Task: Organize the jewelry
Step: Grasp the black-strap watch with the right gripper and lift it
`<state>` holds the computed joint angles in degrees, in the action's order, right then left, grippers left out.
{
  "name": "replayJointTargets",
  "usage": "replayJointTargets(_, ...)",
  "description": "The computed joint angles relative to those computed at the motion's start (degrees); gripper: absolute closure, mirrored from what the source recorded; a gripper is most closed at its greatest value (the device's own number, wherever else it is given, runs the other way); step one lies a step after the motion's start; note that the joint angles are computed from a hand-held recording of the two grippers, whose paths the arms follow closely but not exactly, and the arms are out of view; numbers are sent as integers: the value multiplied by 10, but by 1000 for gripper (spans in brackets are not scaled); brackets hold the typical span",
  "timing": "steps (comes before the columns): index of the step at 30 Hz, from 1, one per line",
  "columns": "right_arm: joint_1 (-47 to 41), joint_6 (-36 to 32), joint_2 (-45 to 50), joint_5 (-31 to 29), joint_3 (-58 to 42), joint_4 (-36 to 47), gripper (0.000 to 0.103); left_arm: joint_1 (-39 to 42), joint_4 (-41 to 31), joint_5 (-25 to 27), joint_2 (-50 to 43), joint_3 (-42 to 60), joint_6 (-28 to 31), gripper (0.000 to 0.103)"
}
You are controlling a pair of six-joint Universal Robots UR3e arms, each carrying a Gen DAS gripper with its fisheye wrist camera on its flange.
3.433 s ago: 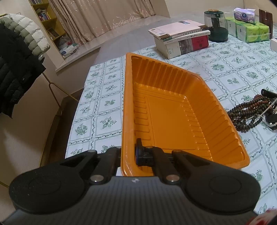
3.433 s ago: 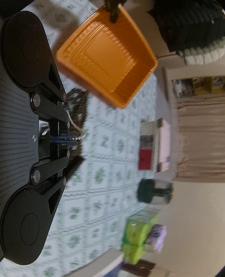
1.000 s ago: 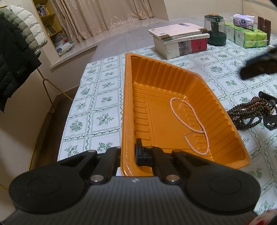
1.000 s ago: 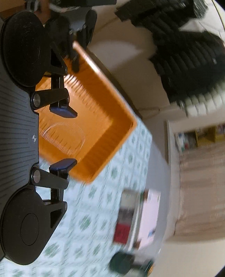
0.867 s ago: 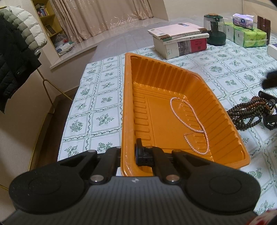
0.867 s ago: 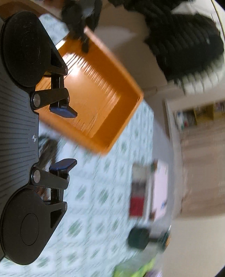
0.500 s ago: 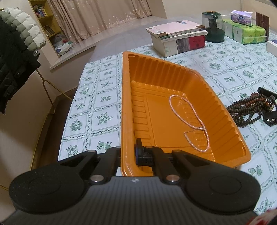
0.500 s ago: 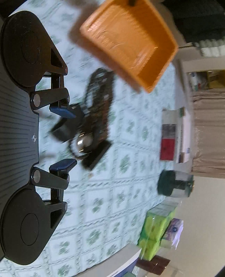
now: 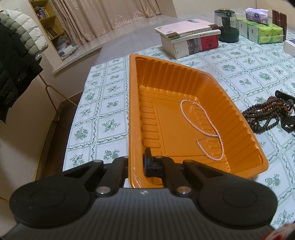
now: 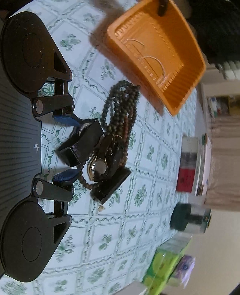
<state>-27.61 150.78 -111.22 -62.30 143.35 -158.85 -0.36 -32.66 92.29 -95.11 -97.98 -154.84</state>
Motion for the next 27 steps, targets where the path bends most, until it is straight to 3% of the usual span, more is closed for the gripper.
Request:
replayJointTargets(1, 3, -10, 0, 0, -3, 3, 54, 0, 0, 0, 0, 0, 0, 101)
replayJointTargets(4, 20, -23, 0, -23, -9, 9, 79, -1, 0, 1, -1, 1, 0, 101)
replayJointTargets(9, 29, -21, -23, -34, -4, 26, 80, 0, 1, 0, 0, -1, 2, 101)
replayJointTargets(17, -6, 3, -106, 31, -41, 156, 81, 1, 2, 0, 1, -3, 3, 101)
replayJointTargets(27, 43, 57, -77, 46, -109, 141, 81, 0, 1, -1, 0, -1, 1, 101)
